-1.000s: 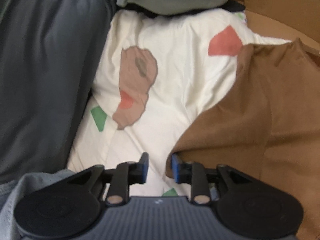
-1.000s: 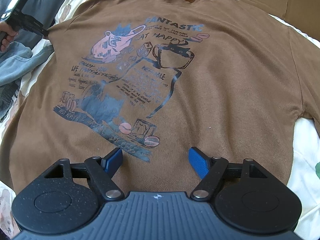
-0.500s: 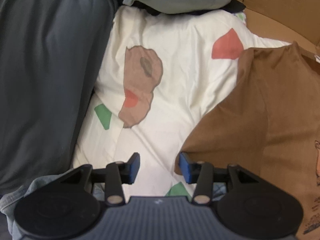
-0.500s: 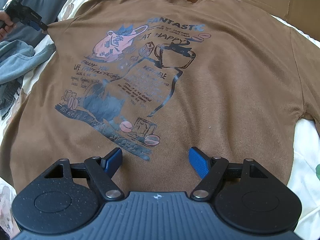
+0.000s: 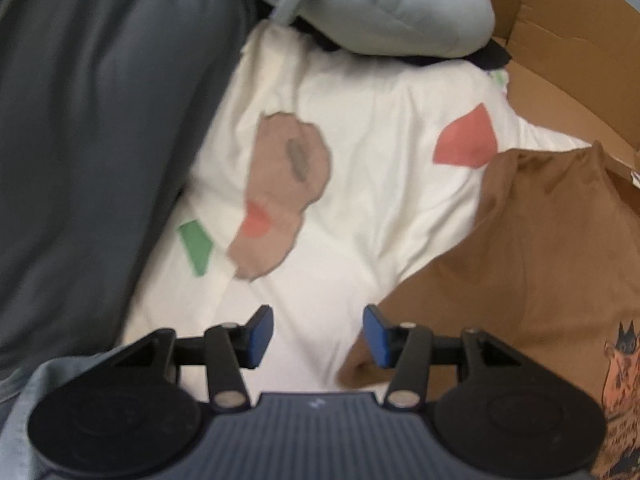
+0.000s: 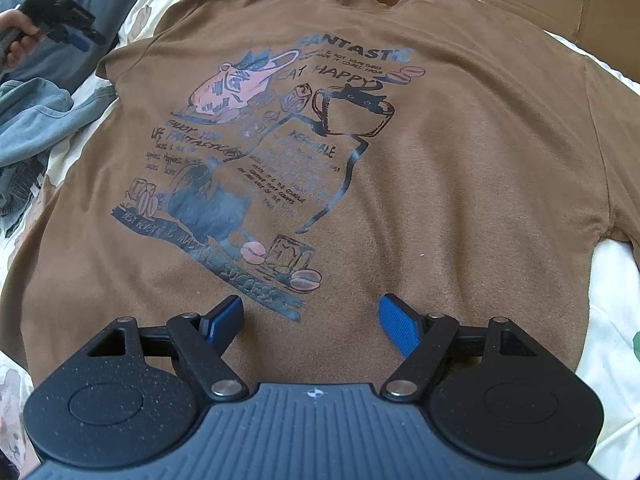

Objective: Fold clothes

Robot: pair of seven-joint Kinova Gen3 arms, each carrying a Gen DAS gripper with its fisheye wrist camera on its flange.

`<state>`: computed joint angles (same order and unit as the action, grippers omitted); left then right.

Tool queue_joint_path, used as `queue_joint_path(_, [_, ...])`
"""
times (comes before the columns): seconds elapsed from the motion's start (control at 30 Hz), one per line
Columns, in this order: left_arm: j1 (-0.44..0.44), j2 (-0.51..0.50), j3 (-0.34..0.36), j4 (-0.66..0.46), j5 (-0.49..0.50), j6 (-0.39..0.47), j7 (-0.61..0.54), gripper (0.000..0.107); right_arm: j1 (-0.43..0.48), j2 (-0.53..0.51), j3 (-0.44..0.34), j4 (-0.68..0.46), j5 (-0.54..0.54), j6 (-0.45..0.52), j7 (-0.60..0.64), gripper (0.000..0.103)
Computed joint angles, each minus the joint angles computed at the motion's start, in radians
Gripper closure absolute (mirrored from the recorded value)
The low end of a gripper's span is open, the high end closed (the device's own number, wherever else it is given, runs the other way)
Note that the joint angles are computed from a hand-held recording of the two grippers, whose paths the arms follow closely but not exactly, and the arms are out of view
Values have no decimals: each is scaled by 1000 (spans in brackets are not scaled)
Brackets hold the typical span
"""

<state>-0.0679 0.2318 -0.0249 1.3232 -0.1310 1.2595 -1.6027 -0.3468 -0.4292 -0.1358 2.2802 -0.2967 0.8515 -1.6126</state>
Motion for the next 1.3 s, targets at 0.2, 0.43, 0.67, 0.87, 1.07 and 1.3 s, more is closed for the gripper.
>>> queue_joint_path(0.2, [12, 24, 4, 64, 30, -66, 65, 53, -6, 1, 10, 1, -2, 3, 11, 23])
queue_joint_path(0.43, [5, 41, 11, 95, 71, -58, 82, 90, -3, -7, 6, 6, -5, -1, 13, 23])
queue_joint_path(0.67, [19, -12, 30, 76, 89, -39, 21, 103, 3, -13, 4, 11, -12, -8, 2, 23])
queue_joint_path(0.87, [41, -43, 47, 24, 132, -11, 3, 103, 5, -14, 8, 8, -14, -6, -10, 23])
queue_joint_path(1.07, [80, -67, 70, 26, 181, -12, 7, 103, 4, -16, -14, -8, 7, 15, -33, 22])
queue_joint_path(1.3, [120, -79, 88, 79, 228, -56, 23, 102, 10, -29, 16, -11, -10, 23, -33, 23])
